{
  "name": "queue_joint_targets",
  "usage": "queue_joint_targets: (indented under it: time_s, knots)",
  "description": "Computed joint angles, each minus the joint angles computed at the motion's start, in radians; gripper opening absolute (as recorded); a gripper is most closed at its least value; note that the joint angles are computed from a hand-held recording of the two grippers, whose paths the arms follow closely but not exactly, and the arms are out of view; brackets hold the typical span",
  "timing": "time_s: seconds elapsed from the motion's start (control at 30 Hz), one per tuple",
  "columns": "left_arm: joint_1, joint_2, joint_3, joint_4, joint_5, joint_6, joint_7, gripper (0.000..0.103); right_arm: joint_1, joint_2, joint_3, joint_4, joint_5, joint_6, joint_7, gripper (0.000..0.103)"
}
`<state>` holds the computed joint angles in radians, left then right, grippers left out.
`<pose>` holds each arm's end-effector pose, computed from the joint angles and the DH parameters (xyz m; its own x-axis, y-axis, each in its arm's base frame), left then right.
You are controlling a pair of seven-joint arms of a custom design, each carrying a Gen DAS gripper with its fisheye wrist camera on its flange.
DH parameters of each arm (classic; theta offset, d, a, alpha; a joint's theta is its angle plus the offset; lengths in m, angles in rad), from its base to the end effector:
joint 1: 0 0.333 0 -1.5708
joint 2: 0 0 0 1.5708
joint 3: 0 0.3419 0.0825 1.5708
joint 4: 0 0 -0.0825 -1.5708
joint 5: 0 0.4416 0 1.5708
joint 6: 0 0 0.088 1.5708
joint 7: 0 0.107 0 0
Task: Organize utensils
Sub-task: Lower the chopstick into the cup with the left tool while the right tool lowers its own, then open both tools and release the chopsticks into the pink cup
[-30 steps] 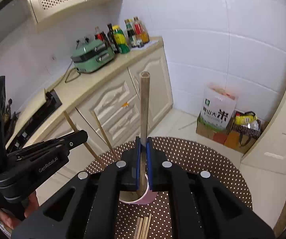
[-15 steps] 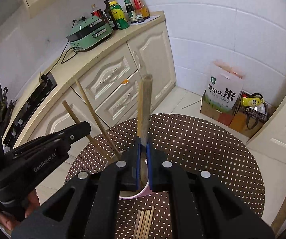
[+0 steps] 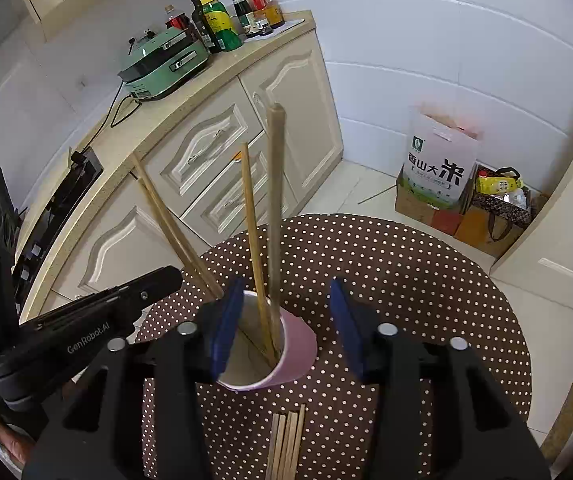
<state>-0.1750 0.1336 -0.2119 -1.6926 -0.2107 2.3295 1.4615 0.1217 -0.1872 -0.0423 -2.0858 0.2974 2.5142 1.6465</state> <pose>0.6532 -0.2611 0.5803 -0.2203 -0.9346 0.2793 -0.8953 0.0801 -0.4381 0.5941 0.0433 0.5832 -0.0798 -0.9423 -0.3251 -0.8181 0.2483 -0.5187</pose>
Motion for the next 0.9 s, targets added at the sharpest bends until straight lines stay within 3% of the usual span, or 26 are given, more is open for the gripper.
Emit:
queue_joint_targets:
  time_s: [0.07, 0.13, 0.17, 0.2, 0.27, 0.63, 0.7, 0.77, 0.9]
  knots:
    - [0.001, -0.011, -0.001, -0.014, -0.009, -0.005, 0.01, 0.012, -0.003, -0.009, 0.002, -0.007, -0.009, -0.001, 0.013, 0.049]
    - [0.0, -0.025, 0.0, -0.029, -0.004, 0.001, 0.011, 0.035, -0.004, -0.019, 0.001, -0.016, -0.011, -0.003, 0.019, 0.049]
    - [-0.003, -0.037, 0.002, -0.043, 0.013, 0.015, -0.001, 0.065, -0.005, -0.025, 0.001, -0.02, -0.013, -0.004, 0.022, 0.05]
    - [-0.007, -0.058, 0.005, -0.073, 0.038, 0.054, -0.024, 0.07, -0.006, -0.03, 0.002, -0.024, -0.018, -0.004, 0.027, 0.05]
    - [-0.008, -0.09, 0.006, -0.111, 0.049, 0.099, -0.027, 0.07, -0.007, -0.039, 0.003, -0.03, -0.027, -0.003, 0.037, 0.053]
    - [-0.007, -0.164, 0.014, -0.175, 0.096, 0.076, -0.042, 0.071, -0.002, -0.125, 0.004, -0.094, -0.06, -0.006, 0.062, 0.062]
    - [-0.008, -0.187, 0.014, -0.197, 0.112, 0.082, -0.046, 0.074, -0.001, -0.143, 0.006, -0.108, -0.068, -0.007, 0.07, 0.068]
    - [-0.008, -0.204, 0.016, -0.213, 0.111, 0.081, -0.043, 0.076, -0.002, -0.161, 0.01, -0.122, -0.08, -0.005, 0.08, 0.08]
    - [-0.009, -0.236, 0.018, -0.241, 0.104, 0.07, -0.045, 0.079, -0.002, -0.193, 0.015, -0.146, -0.104, -0.011, 0.105, 0.089]
